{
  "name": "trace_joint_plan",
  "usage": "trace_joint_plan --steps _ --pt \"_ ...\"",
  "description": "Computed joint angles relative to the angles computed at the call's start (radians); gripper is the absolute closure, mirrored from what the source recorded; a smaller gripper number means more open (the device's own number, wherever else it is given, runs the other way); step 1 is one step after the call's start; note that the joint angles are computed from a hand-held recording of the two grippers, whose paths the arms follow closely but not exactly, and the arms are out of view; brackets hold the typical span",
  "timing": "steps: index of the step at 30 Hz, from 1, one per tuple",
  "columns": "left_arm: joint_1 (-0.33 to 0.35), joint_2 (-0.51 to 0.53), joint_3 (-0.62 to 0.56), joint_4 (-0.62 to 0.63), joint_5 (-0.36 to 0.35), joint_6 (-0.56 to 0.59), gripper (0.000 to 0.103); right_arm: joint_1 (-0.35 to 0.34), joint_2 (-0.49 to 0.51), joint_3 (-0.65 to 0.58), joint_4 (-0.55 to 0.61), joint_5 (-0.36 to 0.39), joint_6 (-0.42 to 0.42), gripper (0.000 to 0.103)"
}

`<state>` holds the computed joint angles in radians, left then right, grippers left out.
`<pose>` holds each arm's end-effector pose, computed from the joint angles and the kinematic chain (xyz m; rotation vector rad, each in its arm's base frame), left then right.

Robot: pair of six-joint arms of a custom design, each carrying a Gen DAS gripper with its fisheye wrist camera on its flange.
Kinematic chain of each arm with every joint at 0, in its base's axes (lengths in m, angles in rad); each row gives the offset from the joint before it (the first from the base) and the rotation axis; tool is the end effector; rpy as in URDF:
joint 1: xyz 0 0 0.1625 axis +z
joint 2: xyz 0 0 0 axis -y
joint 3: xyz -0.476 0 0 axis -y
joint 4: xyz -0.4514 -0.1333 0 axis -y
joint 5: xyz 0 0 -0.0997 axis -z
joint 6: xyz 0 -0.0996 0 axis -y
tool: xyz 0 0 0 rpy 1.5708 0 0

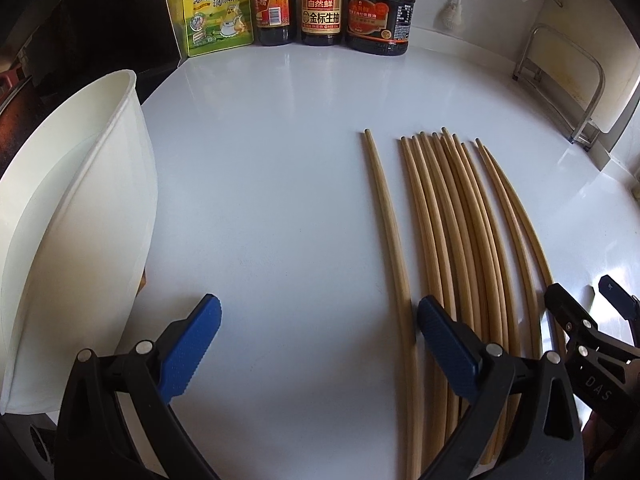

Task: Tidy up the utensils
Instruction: 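Close the left tool on one chopstick while the right tool grasps another chopstick, then carry the held chopsticks with both tools over the white basin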

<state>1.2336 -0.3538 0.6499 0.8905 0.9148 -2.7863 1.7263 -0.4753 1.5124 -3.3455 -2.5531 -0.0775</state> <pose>-0.0867 -0.8337 0.0852 0.6775 2.3549 -0.4680 0.1681 -0.7468 0.0178 -0.1830 -2.0902 0.8364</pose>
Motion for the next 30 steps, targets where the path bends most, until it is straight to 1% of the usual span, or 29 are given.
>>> trace_joint_plan --steps 3,4,5,6,7,8,9,10,11,12,13,14,15,16,17,21,23,25,30 --pt "0.000 -0.003 0.008 -0.016 0.011 0.011 0.008 0.005 0.023 -0.018 -0.058 -0.025 -0.070 0.009" --pt "-0.001 -0.011 0.022 -0.028 0.015 0.017 0.011 0.007 0.029 -0.022 -0.076 -0.027 -0.094 0.012" --pt "-0.003 -0.023 0.045 -0.050 0.018 0.032 0.013 0.007 0.032 -0.022 -0.093 -0.020 -0.116 0.018" --pt "-0.004 -0.034 0.067 -0.065 0.025 0.044 0.019 0.009 0.034 -0.022 -0.102 -0.012 -0.131 0.021" --pt "-0.005 -0.042 0.081 -0.074 0.031 0.052 0.026 0.010 0.035 -0.021 -0.108 -0.002 -0.142 0.030" --pt "-0.007 -0.050 0.095 -0.082 0.036 0.057 0.031 0.012 0.036 -0.021 -0.110 0.004 -0.152 0.038" --pt "-0.008 -0.057 0.107 -0.086 0.042 0.060 0.041 0.013 0.037 -0.021 -0.111 0.009 -0.162 0.042" --pt "-0.010 -0.060 0.111 -0.084 0.046 0.061 0.051 0.015 0.037 -0.019 -0.114 0.020 -0.177 0.051" --pt "-0.011 -0.062 0.115 -0.082 0.051 0.062 0.057 0.016 0.037 -0.018 -0.110 0.030 -0.185 0.060" --pt "-0.012 -0.066 0.120 -0.078 0.057 0.061 0.076 0.016 0.034 -0.015 -0.102 0.042 -0.185 0.065" --pt "-0.012 -0.066 0.119 -0.067 0.068 0.056 0.096 0.016 0.029 -0.010 -0.091 0.060 -0.179 0.076" --pt "-0.011 -0.065 0.117 -0.055 0.078 0.049 0.096 0.015 0.023 -0.003 -0.081 0.079 -0.169 0.087" --pt "-0.011 -0.067 0.120 -0.052 0.086 0.050 0.096 0.016 0.025 -0.005 -0.082 0.076 -0.166 0.093" --pt "-0.011 -0.070 0.127 -0.055 0.086 0.054 0.096 0.018 0.029 -0.010 -0.086 0.060 -0.169 0.096" --pt "-0.011 -0.071 0.129 -0.052 0.087 0.054 0.096 0.017 0.026 -0.005 -0.086 0.067 -0.161 0.097" --pt "-0.006 -0.059 0.095 0.009 0.112 0.022 0.096 0.003 -0.019 0.043 -0.053 0.149 -0.064 0.097" --pt "-0.006 -0.067 0.101 0.016 0.119 0.014 0.096 -0.002 -0.037 0.062 -0.039 0.187 -0.019 0.097" --pt "-0.007 -0.084 0.118 0.009 0.131 0.015 0.096 0.002 -0.045 0.071 -0.049 0.198 -0.006 0.097" --pt "-0.018 -0.142 0.178 -0.022 0.165 0.032 0.096 0.019 -0.071 0.110 -0.117 0.241 0.029 0.097"
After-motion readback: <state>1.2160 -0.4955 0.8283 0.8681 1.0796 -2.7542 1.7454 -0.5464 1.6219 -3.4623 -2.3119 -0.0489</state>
